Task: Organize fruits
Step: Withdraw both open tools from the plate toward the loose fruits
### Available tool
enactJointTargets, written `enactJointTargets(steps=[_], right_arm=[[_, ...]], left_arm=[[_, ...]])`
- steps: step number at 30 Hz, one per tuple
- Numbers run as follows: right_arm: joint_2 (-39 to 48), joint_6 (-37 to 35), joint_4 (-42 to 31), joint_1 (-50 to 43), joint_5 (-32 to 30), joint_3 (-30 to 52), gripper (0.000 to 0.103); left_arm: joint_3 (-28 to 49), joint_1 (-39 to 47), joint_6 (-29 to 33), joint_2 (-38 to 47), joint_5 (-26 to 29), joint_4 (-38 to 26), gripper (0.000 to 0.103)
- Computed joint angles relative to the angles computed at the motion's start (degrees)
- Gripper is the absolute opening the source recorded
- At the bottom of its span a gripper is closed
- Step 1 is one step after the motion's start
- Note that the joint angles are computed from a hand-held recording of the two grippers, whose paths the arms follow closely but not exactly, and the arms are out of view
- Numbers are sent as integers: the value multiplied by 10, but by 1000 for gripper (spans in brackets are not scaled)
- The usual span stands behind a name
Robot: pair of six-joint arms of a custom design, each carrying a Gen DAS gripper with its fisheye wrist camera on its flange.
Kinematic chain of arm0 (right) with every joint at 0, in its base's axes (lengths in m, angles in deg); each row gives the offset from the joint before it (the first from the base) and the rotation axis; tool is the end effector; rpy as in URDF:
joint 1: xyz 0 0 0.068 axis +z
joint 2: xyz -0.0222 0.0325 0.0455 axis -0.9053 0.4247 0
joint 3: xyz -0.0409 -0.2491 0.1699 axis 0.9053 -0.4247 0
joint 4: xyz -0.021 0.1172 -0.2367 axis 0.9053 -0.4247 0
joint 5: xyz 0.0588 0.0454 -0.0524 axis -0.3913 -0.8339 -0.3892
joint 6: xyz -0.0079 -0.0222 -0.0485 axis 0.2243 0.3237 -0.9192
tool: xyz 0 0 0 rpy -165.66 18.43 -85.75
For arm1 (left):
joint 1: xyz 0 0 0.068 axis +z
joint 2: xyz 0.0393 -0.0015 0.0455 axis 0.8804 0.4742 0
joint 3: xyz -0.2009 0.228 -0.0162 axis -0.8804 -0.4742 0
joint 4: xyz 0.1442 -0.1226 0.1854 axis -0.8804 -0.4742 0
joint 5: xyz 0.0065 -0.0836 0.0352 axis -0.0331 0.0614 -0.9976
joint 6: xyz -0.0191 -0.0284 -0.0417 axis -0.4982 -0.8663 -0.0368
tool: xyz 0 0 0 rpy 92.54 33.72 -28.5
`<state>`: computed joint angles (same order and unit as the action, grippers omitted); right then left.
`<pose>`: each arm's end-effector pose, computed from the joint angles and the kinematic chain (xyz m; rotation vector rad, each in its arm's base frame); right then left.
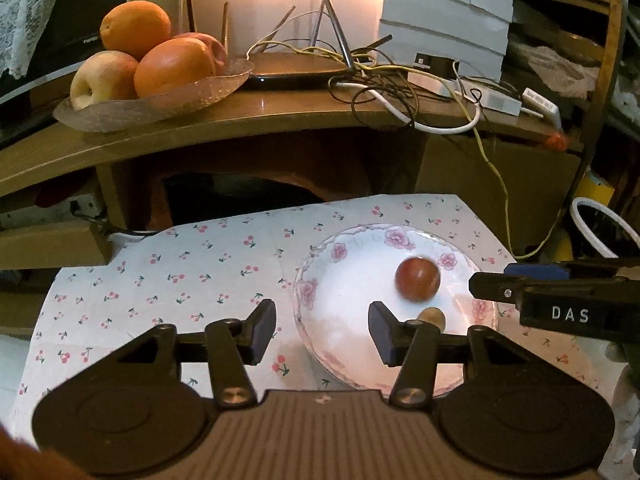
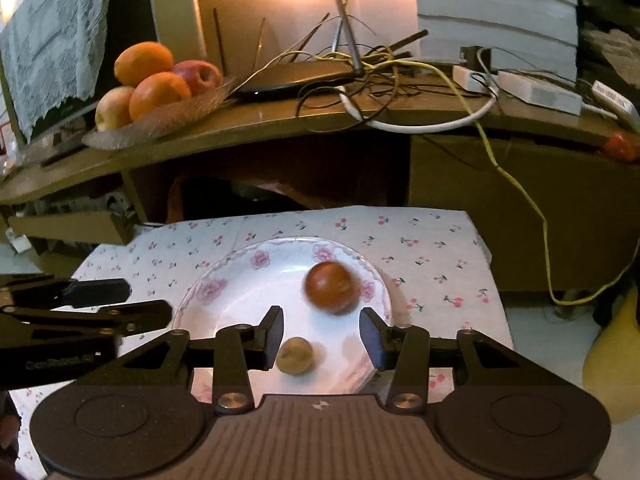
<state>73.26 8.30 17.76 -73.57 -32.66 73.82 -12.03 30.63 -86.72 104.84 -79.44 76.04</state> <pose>0.2809 -0.0256 0.0802 -0.4396 2.2749 0.3650 0.2139 -0.1137 0.0871 -0.0987 2.2868 -0.0863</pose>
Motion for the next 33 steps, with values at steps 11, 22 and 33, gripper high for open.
enactJointTargets(steps=[11, 22, 33], right_arm=[[-17, -25, -45, -16, -34, -4, 44], [-47, -166, -94, 3, -44, -61, 48], [-8, -244, -95, 23, -22, -64, 48]], left_arm=[[-53, -26, 23, -35, 2, 3, 56], [-161, -24, 65, -50, 26, 70, 58], [-170, -37, 128, 77, 56, 175, 58]])
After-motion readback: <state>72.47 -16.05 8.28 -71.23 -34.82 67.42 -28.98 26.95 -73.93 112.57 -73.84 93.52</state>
